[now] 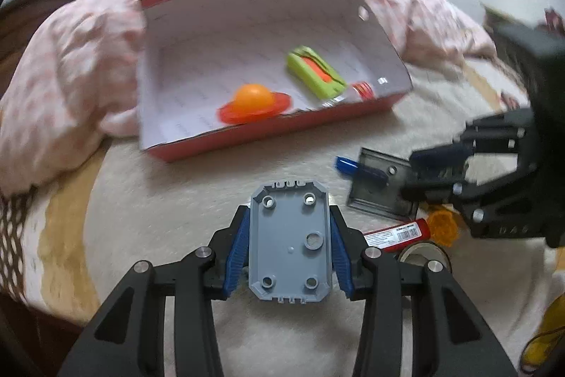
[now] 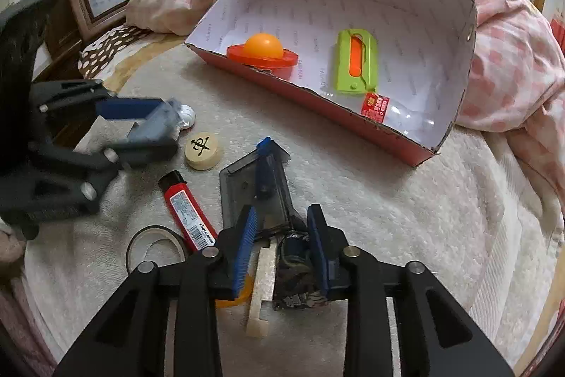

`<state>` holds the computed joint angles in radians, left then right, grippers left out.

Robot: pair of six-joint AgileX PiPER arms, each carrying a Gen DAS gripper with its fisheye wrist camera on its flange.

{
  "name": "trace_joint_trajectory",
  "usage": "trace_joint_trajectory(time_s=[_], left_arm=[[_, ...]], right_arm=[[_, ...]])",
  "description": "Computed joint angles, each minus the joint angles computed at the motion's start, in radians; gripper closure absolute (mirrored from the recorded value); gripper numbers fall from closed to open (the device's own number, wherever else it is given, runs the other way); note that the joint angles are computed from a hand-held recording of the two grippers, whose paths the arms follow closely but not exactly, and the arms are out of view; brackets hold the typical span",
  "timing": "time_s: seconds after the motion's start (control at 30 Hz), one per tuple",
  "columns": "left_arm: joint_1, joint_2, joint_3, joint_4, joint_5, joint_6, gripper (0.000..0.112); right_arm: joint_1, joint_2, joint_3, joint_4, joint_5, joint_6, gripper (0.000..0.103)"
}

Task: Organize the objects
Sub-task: 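Lift the grey plate with the left tool while the right tool grasps the dark clear case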

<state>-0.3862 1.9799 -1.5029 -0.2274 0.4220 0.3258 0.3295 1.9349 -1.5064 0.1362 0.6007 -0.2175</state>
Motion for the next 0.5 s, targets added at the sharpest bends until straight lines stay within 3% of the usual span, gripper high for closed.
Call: trace_joint_trajectory(time_s=[0.1,0.13,0.3,0.47,0.5], left_arm=[[0.041,-0.029,0.027,-0.118,-0.002,0.067,0.070],[0.053,-0.037,0.031,-0.148,0.002,0.083,0.070],[0.067,-0.049,0.038,-0.121,-0.005,0.042,0.070],[0.064,-0.043,0.040,-0.125,0.000,0.039,0.070],[0.063,-0.043,0.042,-0.124,-0.001,0.039,0.070]], right_arm=[[0.028,-0.004,0.000,-0.051,-0.007,0.015,0.041],[0.039,-0.005,0.001,-0.076,-0.011,0.021,0.039],[0.090,0.027,-0.044,-0.258,-0.006,0.140,0.039],[0.118,0.106,-0.159,-0.332,0.078,0.164,0.040],[0.124,0.114,-0.169,-0.342,0.086,0.168,0.054]])
